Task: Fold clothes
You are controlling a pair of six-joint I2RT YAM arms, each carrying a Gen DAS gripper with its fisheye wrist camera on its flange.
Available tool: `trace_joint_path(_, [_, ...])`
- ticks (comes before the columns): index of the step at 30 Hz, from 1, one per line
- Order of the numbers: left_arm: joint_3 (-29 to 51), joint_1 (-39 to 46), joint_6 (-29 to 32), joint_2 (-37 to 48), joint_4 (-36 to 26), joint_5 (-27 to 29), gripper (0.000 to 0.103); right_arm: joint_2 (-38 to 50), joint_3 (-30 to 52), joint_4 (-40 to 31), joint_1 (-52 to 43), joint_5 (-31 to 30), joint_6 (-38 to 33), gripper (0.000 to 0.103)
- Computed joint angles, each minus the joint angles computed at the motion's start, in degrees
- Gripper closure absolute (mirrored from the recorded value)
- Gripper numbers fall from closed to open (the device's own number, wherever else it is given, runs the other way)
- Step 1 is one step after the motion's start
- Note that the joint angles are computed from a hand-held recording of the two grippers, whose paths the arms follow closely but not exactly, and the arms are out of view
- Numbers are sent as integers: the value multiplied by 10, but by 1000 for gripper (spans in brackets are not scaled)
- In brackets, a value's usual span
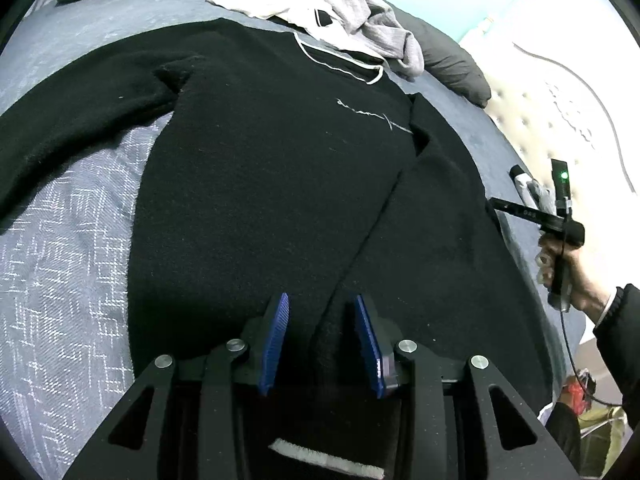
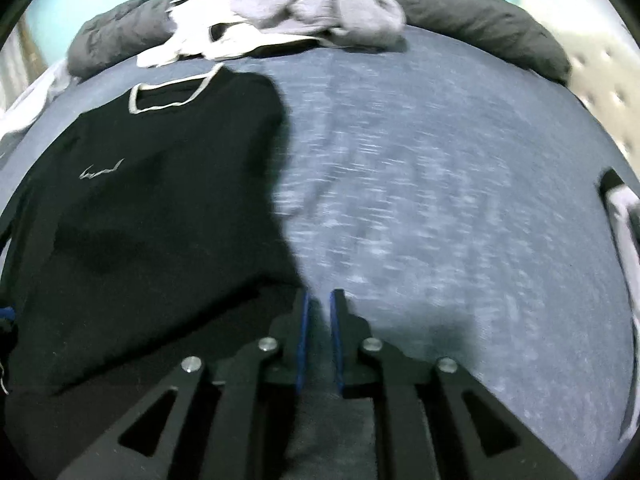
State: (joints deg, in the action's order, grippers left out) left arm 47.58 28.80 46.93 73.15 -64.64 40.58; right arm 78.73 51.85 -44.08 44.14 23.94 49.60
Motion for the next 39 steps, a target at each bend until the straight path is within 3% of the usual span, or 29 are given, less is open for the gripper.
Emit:
trace_joint_path(5, [7, 13, 44, -7, -37, -4, 66, -78, -10, -36, 20, 24, 79, 90])
trace_joint_path(9, [8, 28, 68, -8, -51, -11, 66, -86, 4, -44, 119, 68, 162, 72])
trace_joint_path(12, [3, 30, 79, -2, -55, -23, 66, -73, 6, -32, 189, 93, 245, 71])
trace_joint_path(15, [-3, 44, 104, 14, -68, -30, 88, -70, -9, 3, 240, 111, 325, 65])
trace_joint_path(19, [-2, 61, 138, 8, -88, -30, 98, -52, -17, 31, 291, 132, 402, 59])
trace_joint_path(24, [5, 76, 159, -7, -107, -23, 98, -33, -18, 38, 336, 167, 449, 57])
trace_joint_path(30, [1, 70, 148, -13, -99, -23, 98, -61, -2, -43, 276, 140, 380, 56])
trace_joint_path(33, [6, 61, 135, -11, -94, -19, 98, -68, 6, -80, 196, 102, 295, 56])
trace_joint_path(39, [11, 56, 123, -7, -84, -15, 98, -30, 16, -50, 62, 39, 81, 56])
